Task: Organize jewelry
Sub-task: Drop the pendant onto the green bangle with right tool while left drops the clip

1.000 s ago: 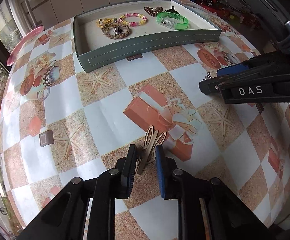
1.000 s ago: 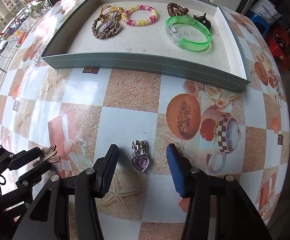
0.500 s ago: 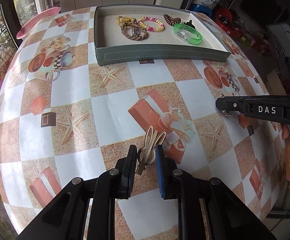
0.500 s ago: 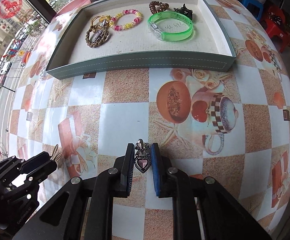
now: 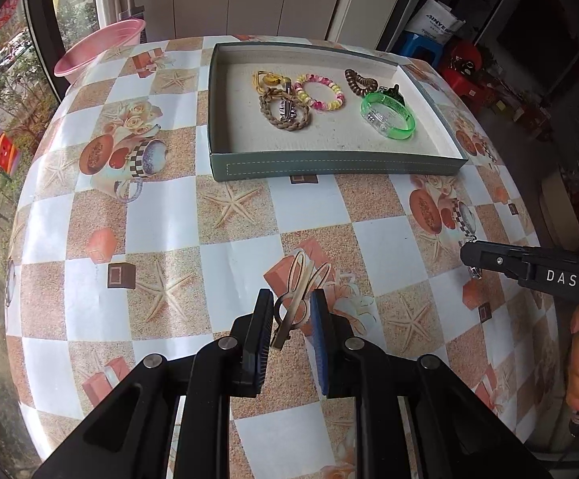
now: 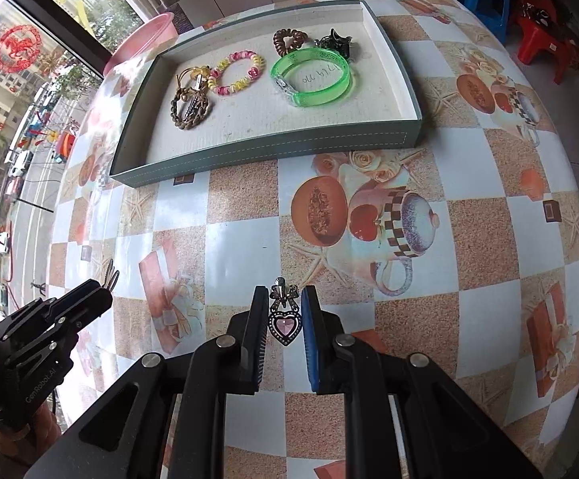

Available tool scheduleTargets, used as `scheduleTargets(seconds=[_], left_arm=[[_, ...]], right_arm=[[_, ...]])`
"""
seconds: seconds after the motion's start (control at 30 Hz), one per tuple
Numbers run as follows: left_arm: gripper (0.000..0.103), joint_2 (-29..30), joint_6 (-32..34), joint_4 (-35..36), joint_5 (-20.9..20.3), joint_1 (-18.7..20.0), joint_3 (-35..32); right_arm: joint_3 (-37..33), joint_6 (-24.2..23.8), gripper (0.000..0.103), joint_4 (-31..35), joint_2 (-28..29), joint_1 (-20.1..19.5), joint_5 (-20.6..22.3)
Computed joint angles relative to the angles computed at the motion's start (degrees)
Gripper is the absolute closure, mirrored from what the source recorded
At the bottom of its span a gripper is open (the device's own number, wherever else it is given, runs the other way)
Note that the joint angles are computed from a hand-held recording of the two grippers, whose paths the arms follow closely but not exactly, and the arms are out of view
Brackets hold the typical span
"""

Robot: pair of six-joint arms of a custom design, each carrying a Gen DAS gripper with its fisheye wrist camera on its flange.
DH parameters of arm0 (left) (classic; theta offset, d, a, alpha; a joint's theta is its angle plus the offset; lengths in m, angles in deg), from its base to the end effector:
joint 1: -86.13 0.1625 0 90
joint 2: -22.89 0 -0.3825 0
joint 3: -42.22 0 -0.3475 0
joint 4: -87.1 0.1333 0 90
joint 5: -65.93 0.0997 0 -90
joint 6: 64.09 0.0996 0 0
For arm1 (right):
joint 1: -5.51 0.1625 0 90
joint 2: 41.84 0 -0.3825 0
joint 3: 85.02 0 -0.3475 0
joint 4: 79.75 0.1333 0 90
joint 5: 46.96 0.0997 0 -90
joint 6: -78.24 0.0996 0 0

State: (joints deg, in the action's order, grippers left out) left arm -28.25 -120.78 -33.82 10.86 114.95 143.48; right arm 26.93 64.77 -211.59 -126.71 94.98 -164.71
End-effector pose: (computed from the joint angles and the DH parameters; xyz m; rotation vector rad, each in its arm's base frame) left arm -0.3727 -0.4223 0.0838 0.2318 2.5033 -0.4575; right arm 0.0826 -0.4633 0.3254 0.2119 -2.6124 0.2579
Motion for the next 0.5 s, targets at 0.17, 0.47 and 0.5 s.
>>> scheduleTargets(seconds=[0.17, 0.47, 0.5], left_arm=[[0.071, 0.9, -0.6, 2.0, 1.6, 0.0, -2.8], [0.071, 2.8, 0.8, 2.3, 3.5, 0.6, -6.9], [0.071, 3.0, 1.0, 2.3, 3.7, 0.7, -7.3]], right_arm=[[-2.0, -0.1, 0.085, 1.0, -0.2, 0.5, 0.5], [-6.9, -0.1, 0.085, 2.8, 1.3, 1.0, 2.2], [-7.5, -0.3, 0.085, 2.9, 1.5, 1.1, 2.3]])
